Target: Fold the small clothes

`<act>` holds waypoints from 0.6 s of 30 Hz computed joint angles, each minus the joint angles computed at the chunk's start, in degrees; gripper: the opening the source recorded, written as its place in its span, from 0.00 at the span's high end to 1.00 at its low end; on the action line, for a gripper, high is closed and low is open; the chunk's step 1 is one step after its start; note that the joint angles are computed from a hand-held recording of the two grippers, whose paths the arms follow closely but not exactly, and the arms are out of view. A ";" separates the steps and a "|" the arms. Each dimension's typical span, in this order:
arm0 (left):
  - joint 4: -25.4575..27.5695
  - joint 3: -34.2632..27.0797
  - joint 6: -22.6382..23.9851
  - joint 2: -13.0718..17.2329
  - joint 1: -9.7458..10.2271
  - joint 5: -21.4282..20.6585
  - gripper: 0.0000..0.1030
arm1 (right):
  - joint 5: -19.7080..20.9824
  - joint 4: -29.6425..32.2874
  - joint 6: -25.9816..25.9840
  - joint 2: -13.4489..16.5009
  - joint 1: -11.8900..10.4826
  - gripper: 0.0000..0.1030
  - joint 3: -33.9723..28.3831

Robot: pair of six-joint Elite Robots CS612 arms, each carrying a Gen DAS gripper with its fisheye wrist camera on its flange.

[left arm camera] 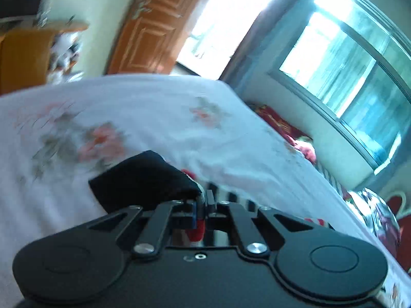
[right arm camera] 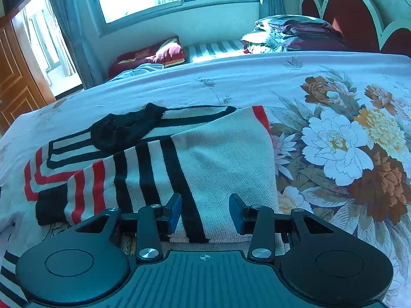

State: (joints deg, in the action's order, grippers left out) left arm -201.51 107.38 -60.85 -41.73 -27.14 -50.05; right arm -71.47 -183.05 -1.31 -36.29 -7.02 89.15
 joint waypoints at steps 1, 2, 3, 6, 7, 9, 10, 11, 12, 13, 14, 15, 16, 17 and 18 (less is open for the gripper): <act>-1.81 -1.76 4.88 0.44 -0.24 -1.48 0.96 | 0.10 -0.15 0.25 -0.03 -0.02 0.60 0.06; -2.68 -3.39 8.59 0.82 -0.60 -2.60 0.96 | 0.24 -0.29 0.53 -0.04 -0.05 0.59 0.05; -2.87 -5.01 11.77 1.17 -1.01 -3.48 0.96 | 0.29 -0.55 0.73 -0.08 -0.05 0.60 0.09; -2.52 -10.99 21.27 2.99 -2.35 -8.24 0.96 | 1.02 -1.44 1.81 -0.23 -0.20 0.59 0.26; -2.04 -13.12 24.25 3.77 -2.82 -10.05 0.96 | 1.14 -1.84 1.99 -0.32 -0.25 0.60 0.42; -0.13 -16.76 28.34 5.26 -3.87 -12.27 0.96 | 1.63 -2.38 2.71 -0.57 -0.49 0.60 0.69; 1.55 -18.93 29.78 6.21 -4.50 -13.80 0.96 | 1.76 -2.73 3.10 -0.67 -0.63 0.60 0.84; 3.17 -20.57 30.98 6.86 -4.90 -15.33 0.96 | 1.84 -3.03 3.55 -0.75 -0.80 0.60 0.95; 5.14 -22.43 32.34 7.67 -5.32 -16.69 0.96 | 2.14 -3.19 4.03 -0.84 -0.99 0.60 1.05; 6.84 -24.07 33.39 8.44 -5.58 -18.32 0.96 | 2.50 -3.38 4.44 -0.91 -1.17 0.60 1.18; 8.42 -25.61 34.24 9.20 -5.89 -19.82 0.96 | 2.74 -3.56 4.84 -0.97 -1.37 0.60 1.27; 9.81 -27.03 35.03 9.96 -6.19 -21.07 0.96 | 2.88 -3.71 5.05 -1.05 -1.53 0.60 1.41; 11.51 -28.45 35.90 10.79 -6.37 -22.71 0.96 | 3.14 -3.81 5.21 -1.13 -1.68 0.59 1.55; 12.84 -29.56 36.18 11.42 -6.40 -24.38 0.96 | 3.54 -3.84 5.38 -1.26 -1.91 0.59 1.74; 13.35 -30.51 36.20 12.08 -6.46 -26.30 0.96 | 3.80 -3.83 5.44 -1.36 -2.05 0.59 1.92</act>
